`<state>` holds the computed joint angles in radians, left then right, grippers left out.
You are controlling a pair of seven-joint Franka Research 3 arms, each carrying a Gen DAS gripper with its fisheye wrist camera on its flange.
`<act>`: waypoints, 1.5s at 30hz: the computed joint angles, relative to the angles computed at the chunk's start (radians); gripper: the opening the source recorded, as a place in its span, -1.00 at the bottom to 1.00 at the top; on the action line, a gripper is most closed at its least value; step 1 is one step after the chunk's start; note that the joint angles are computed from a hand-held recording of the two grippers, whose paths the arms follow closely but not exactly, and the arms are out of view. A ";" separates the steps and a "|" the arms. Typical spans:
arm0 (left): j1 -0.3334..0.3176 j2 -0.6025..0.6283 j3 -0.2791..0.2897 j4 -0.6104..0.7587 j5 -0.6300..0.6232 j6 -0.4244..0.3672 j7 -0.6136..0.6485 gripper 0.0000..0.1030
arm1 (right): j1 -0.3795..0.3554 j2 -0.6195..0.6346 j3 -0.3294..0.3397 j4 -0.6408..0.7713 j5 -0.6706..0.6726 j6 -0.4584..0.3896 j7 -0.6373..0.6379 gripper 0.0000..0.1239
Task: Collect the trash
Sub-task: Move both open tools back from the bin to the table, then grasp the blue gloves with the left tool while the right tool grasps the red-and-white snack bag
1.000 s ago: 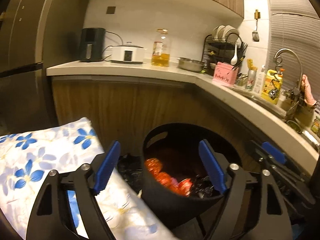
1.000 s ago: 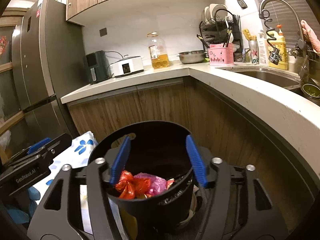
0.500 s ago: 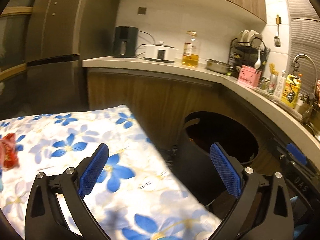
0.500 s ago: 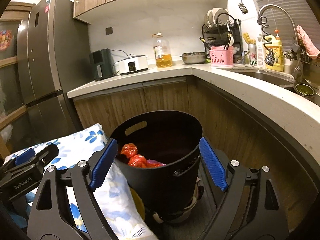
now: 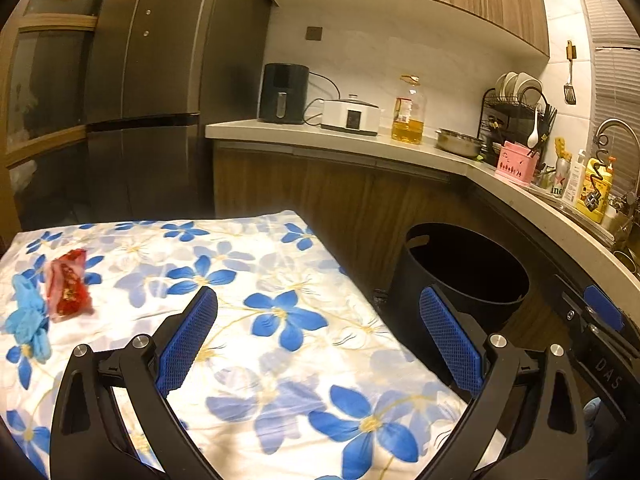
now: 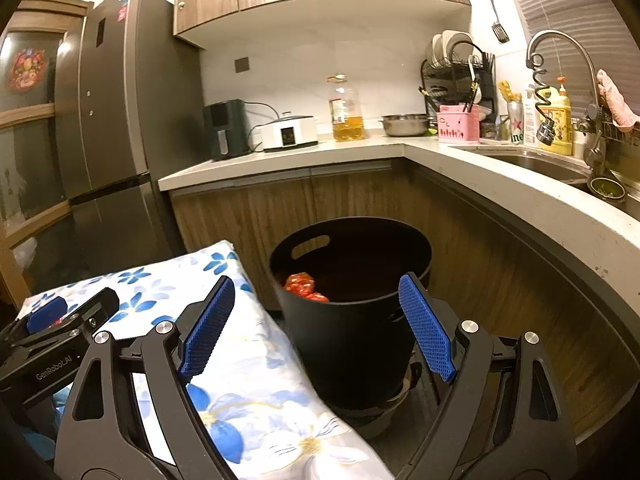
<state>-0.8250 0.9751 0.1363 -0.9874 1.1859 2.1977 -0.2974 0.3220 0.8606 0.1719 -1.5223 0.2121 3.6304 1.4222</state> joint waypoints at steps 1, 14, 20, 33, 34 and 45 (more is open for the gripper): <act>-0.006 -0.016 0.004 -0.026 0.005 -0.005 -0.013 0.88 | 0.001 -0.004 0.004 -0.009 -0.003 0.005 0.000 0.34; 0.002 -0.211 -0.070 -0.340 0.110 -0.119 -0.192 0.88 | 0.026 -0.016 0.046 -0.053 -0.073 0.024 0.018 0.34; 0.035 -0.290 -0.126 -0.474 0.127 -0.197 -0.279 0.88 | 0.046 0.005 0.063 -0.026 -0.110 0.005 0.017 0.34; 0.138 -0.445 -0.238 -0.749 0.074 -0.338 -0.445 0.88 | 0.090 0.092 0.126 0.093 -0.194 -0.082 -0.020 0.34; 0.147 -0.454 -0.244 -0.767 0.063 -0.348 -0.455 0.88 | 0.092 0.100 0.133 0.100 -0.199 -0.087 -0.022 0.34; 0.233 -0.514 -0.285 -0.880 -0.011 -0.392 -0.504 0.88 | 0.105 0.210 0.231 0.256 -0.261 -0.193 -0.082 0.34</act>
<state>-0.5920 0.4613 -0.1484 -1.8678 1.1745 1.8053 -0.8015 0.4271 1.0703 0.4026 -1.2661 -0.0486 3.4374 1.3400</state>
